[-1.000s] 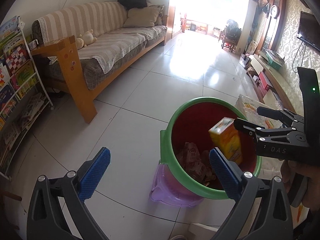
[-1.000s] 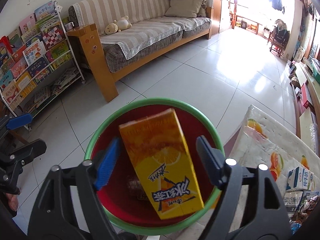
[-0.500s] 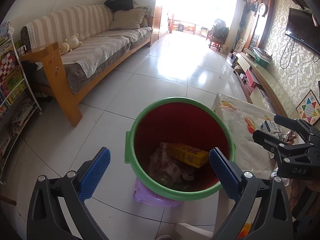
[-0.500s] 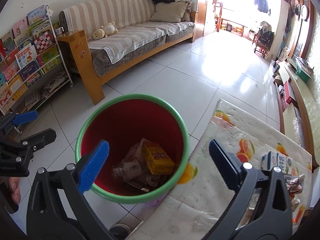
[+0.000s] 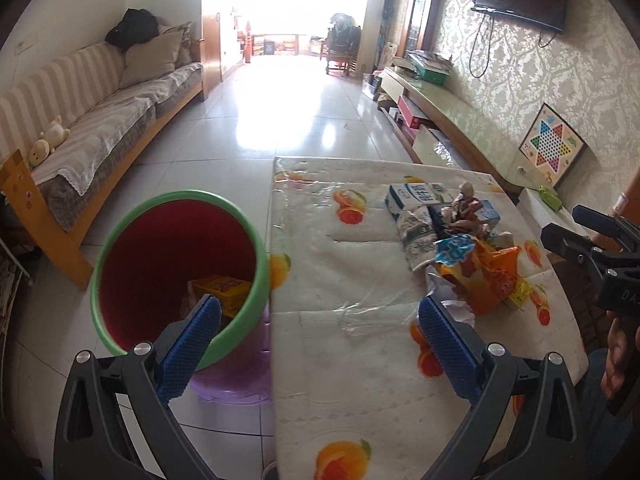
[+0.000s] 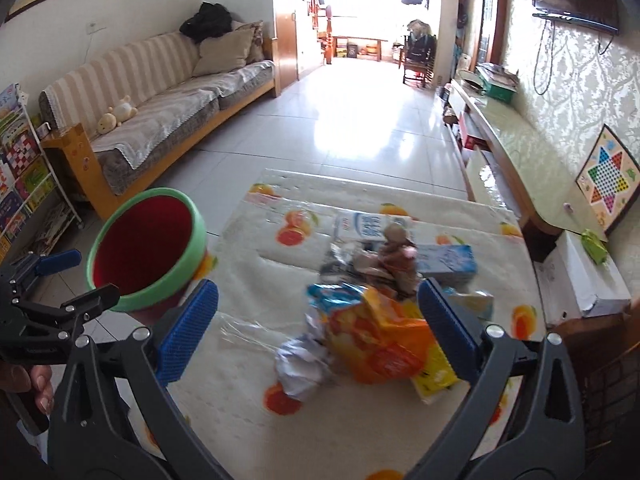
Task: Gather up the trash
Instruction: 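Move both tools back over the table toward the remaining trash, then grasp the crumpled silver paper with the left tool while the right tool grasps the orange snack bag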
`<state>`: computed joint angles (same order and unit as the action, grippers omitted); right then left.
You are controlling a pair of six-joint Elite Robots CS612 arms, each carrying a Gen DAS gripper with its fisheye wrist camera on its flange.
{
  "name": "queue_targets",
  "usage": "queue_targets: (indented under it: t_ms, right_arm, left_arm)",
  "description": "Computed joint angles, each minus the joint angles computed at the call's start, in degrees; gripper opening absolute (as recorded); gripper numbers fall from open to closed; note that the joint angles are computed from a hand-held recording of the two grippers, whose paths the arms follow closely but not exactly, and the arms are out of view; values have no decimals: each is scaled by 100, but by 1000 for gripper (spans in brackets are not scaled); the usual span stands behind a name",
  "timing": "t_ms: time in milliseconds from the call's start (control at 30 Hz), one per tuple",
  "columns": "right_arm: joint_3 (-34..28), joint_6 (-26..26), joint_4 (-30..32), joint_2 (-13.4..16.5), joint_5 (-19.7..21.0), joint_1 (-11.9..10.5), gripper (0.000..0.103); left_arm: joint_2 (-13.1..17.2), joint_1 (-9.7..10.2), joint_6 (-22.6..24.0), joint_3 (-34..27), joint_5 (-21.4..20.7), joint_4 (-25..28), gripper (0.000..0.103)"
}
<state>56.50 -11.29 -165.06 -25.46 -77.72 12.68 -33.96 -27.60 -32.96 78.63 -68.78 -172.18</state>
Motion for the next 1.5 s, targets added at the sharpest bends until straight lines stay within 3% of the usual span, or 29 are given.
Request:
queue_targets:
  t_ms: [233,433,800,1033,1100,1500]
  right_arm:
    - [455,124,-203,-169,-250,-341,99]
    - [614,189,-181,-194,-130,-524,99]
    - [578,439,-49,-65,17,-714,99]
    - [506,496,36,29,99,-762,99]
    - [484,527,59,55,139,-772,99]
    - [302,322,299,187,337,-724,99]
  left_arm:
    - [373,-168,234,-701,-402,555,95]
    - [671,-203,200,-1196,-754,898,95]
    - [1254,-234,446,-2262,-703,2084,94]
    - [1516,-189,406,-2730,-775,2649,74]
    - [1552,-165,399,-2772,-912,2664,59]
    - [1247,-130,263,-2218,-972,2255,53]
